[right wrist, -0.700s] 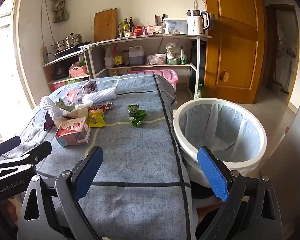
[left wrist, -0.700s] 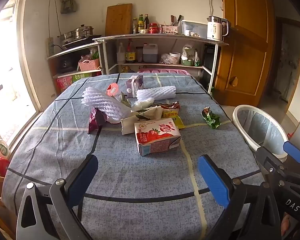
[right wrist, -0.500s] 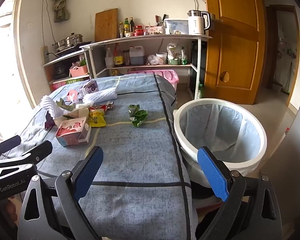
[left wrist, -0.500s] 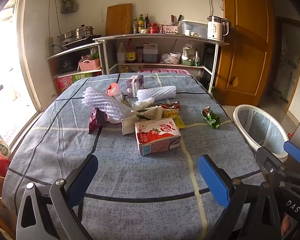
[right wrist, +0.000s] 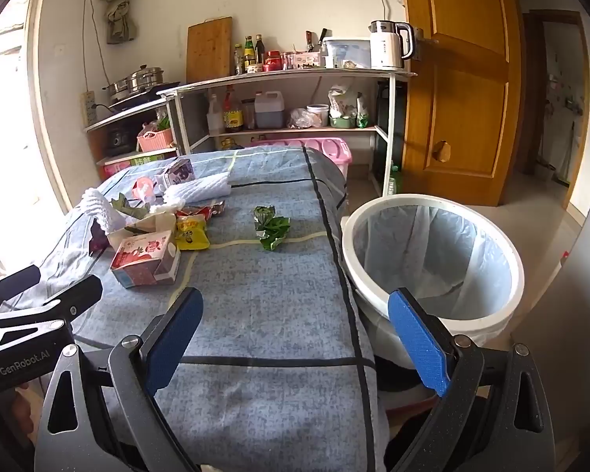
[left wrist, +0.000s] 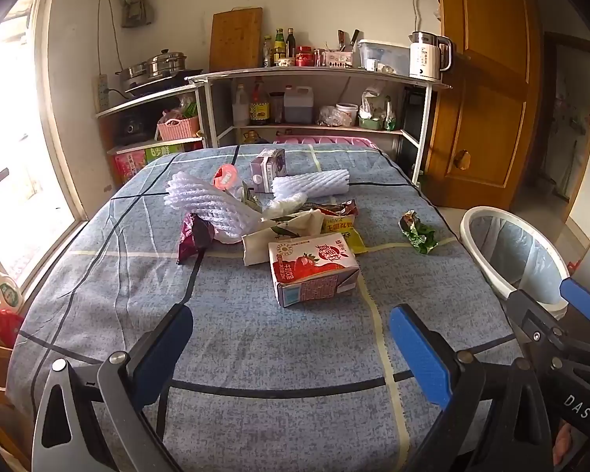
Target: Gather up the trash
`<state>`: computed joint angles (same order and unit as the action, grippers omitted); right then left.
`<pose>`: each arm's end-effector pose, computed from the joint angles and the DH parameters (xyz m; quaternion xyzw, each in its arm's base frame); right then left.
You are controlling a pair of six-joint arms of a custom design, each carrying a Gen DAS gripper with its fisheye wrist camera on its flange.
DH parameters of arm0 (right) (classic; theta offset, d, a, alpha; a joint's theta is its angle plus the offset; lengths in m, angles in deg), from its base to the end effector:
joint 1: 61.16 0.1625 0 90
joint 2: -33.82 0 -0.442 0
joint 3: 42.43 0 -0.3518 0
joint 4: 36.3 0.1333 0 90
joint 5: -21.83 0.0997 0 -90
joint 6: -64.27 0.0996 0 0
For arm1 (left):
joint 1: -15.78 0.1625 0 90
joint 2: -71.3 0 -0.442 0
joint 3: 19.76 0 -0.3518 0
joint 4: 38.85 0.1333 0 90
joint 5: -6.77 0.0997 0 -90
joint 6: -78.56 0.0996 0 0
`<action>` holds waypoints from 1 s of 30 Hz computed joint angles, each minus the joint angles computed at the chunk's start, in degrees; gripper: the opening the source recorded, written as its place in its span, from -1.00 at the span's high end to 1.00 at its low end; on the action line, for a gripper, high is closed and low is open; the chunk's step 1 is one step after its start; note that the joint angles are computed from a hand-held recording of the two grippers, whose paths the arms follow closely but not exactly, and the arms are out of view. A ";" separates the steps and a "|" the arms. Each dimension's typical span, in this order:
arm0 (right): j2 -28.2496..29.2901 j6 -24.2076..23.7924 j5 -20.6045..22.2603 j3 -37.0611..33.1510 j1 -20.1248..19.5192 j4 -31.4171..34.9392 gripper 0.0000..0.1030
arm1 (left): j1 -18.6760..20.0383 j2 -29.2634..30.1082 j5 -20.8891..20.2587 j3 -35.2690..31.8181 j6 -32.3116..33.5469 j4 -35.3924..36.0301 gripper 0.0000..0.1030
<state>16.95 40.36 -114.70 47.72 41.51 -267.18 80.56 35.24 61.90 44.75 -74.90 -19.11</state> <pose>0.1967 -0.5969 0.0199 0.0310 -0.7938 0.4765 0.3767 -0.1035 -0.6662 0.1277 0.2928 0.8485 -0.3372 0.2838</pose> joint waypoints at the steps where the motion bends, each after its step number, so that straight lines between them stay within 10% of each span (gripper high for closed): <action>1: -0.01 0.05 -0.05 -0.01 0.02 0.04 -0.86 | 0.01 -0.01 -0.02 -0.04 0.01 0.13 -0.98; 30: -0.21 0.13 -0.16 0.39 0.23 -0.47 -0.86 | -0.44 -0.42 -0.52 0.86 0.16 -0.47 -0.98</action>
